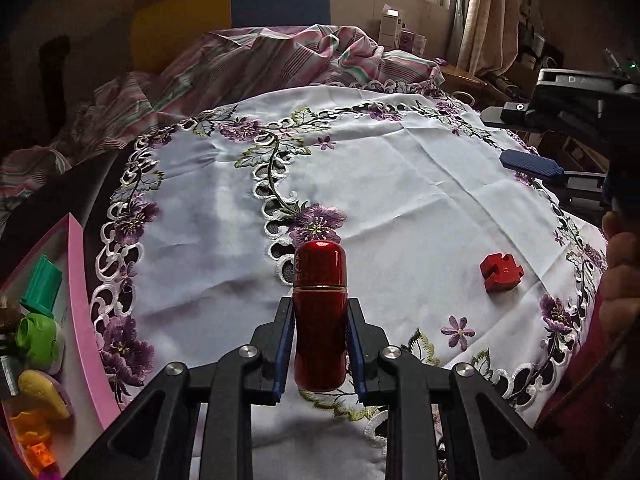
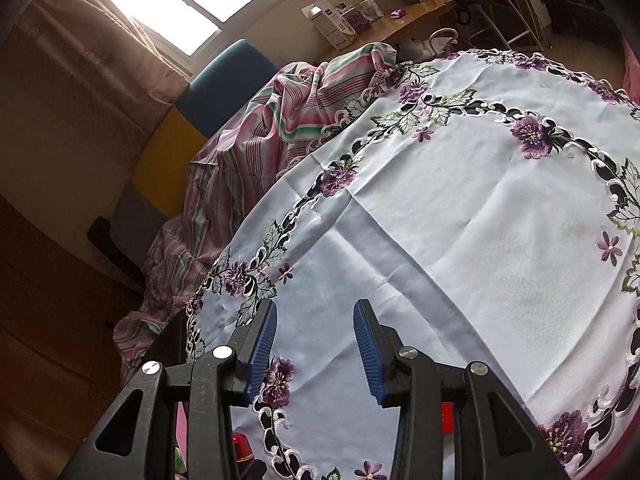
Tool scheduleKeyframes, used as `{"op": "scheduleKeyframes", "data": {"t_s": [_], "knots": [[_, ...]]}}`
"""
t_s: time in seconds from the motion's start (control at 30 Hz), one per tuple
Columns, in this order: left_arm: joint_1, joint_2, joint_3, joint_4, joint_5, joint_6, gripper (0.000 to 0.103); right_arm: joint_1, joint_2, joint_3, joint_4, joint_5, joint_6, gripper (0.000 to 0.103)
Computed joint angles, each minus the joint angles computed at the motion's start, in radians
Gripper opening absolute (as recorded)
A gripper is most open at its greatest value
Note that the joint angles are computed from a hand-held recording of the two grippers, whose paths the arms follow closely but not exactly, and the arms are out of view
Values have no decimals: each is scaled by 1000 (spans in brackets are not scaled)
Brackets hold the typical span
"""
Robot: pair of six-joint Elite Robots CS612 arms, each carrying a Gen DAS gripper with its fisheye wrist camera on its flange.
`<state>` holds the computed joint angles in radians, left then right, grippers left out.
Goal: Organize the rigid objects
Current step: 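Carry the lipstick toward the tray with the left gripper while the right gripper grasps the red puzzle piece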
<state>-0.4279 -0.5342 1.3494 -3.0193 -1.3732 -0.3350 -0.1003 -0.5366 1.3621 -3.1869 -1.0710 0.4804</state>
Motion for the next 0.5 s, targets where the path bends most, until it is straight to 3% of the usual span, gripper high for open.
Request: {"op": "scheduleKeyframes", "data": {"t_s": [0.3, 0.5], "knots": [[0, -32, 59, -59, 14, -17, 25, 9, -6, -8, 64, -34, -46, 40], [3, -52, 99, -95, 21, -27, 25, 16, -4, -39, 217, -21, -112, 44]]}}
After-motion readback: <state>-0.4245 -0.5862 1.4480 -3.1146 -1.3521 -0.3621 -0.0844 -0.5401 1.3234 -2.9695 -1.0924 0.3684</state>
